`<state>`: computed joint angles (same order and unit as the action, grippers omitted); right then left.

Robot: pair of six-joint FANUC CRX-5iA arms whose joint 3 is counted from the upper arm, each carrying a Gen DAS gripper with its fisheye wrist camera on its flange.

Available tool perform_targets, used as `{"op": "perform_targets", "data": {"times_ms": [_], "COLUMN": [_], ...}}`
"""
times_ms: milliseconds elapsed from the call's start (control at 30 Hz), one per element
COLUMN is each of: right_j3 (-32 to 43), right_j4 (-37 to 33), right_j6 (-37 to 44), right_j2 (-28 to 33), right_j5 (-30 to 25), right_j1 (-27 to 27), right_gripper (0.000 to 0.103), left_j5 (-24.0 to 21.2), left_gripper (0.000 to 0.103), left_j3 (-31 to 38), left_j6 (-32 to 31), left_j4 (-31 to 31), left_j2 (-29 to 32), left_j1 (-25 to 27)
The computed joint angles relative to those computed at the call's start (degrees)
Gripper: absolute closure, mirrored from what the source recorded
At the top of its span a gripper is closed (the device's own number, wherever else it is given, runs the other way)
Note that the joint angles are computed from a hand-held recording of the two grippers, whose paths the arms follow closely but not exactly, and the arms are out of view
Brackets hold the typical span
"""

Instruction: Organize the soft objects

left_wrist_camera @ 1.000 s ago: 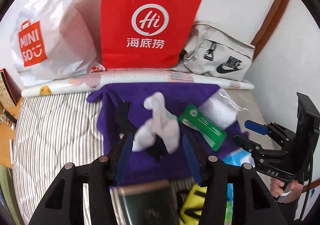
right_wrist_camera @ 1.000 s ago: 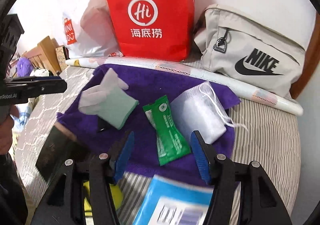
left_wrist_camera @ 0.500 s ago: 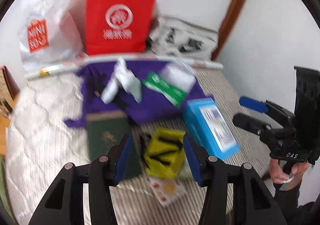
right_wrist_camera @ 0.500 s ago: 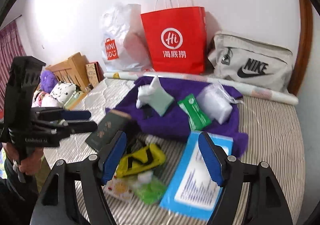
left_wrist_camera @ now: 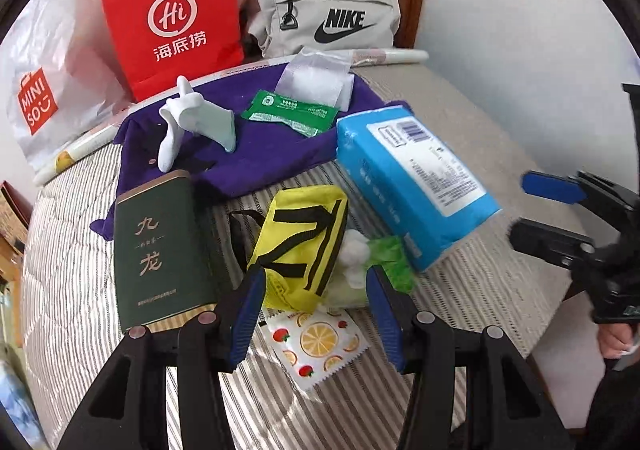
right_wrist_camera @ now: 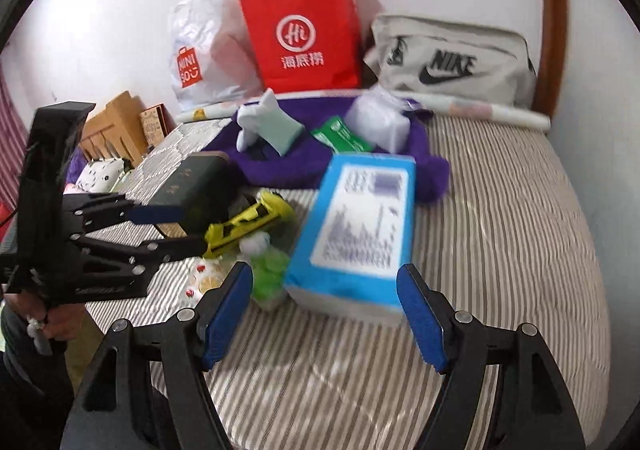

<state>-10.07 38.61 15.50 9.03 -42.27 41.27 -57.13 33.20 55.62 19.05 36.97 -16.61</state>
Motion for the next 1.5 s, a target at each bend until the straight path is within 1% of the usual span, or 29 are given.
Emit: {"op": "perform_targets", "data": {"times_ms": [100,200,300,367,433,500,533,567,600,633,733,867,1100,1233,1300,1400,1467,1500], "right_j3": [-2.2,-3.1,-3.6,-3.6,-3.5,-2.9,-2.4,-2.1,-1.8,-1.7,-1.5,-0.6,0.8,2.5,3.3,4.2,4.8,5.0], "right_j4": [0.9,1.4,1.0,0.7,0.0,-0.7,-1.2,-1.5,-1.8,-1.7,-1.0,-1.2,-0.6,-2.6,-3.9,-5.6,-6.8,-7.0], "right_j6": [-2.8,-3.9,-4.3,-4.6,-4.3,-3.7,-3.0,-2.7,-2.3,-2.2,-2.5,-1.9,-1.1,1.7,3.1,4.8,6.2,6.8], "right_j2": [-1.0,-1.3,-1.4,-1.2,-1.0,-0.6,-0.3,-0.2,0.0,0.0,-0.1,0.2,0.9,2.1,2.8,3.5,3.9,4.1], "right_j5": [0.8,0.5,0.7,0.8,1.0,0.6,0.4,0.1,-0.2,-0.3,-0.5,-1.4,-2.1,-1.7,-1.6,-1.7,-1.6,-1.5], "right_j1": [0.0,0.2,0.2,0.2,0.2,0.3,0.3,0.3,0.4,0.5,0.8,1.4,2.9,3.4,3.7,4.1,4.3,4.5], "right_gripper": [0.029,0.029,0.029,0.029,0.029,0.029,0.029,0.029,0.029,0.029,0.029,0.029,0.029,0.029,0.029,0.029,0.029,0.029], "left_j5": [0.2,0.6,0.6,-0.2,0.0,0.5,0.3,0.1,-0.2,0.2,2.1,2.5,4.0,1.0,-0.7,-1.9,-3.1,-3.4], "left_gripper": [0.053,0.053,0.053,0.054,0.057,0.071,0.072,0.077,0.089,0.092,0.093,0.093,0.093,0.093,0.093,0.093,0.093,0.091], "left_j3": [0.1,1.5,2.4,3.8,4.2,4.6,5.0,5.1,5.1,4.5,2.0,-0.9,-6.5,-7.0,-7.5,-10.9,-11.7,-11.9], "left_j6": [-0.6,1.1,1.6,2.2,2.4,2.8,2.7,2.5,2.7,2.7,2.2,-0.4,-4.1,-4.4,-4.8,-7.4,-7.5,-6.9], "left_j4": [-0.2,-4.8,-7.0,-8.3,-8.9,-10.4,-10.4,-9.6,-8.3,-6.9,-2.5,3.1,9.7,12.6,12.9,15.7,16.4,16.5], "left_j2": [0.8,1.6,2.1,3.0,3.3,3.5,3.7,3.9,4.0,3.8,2.3,0.6,-2.9,-2.3,-2.2,-3.4,-3.4,-3.1], "left_j1": [-0.4,-1.5,-1.9,-2.2,-2.5,-2.9,-2.9,-2.7,-2.4,-2.0,-0.8,0.8,2.9,3.8,4.0,4.5,4.8,5.0]}}
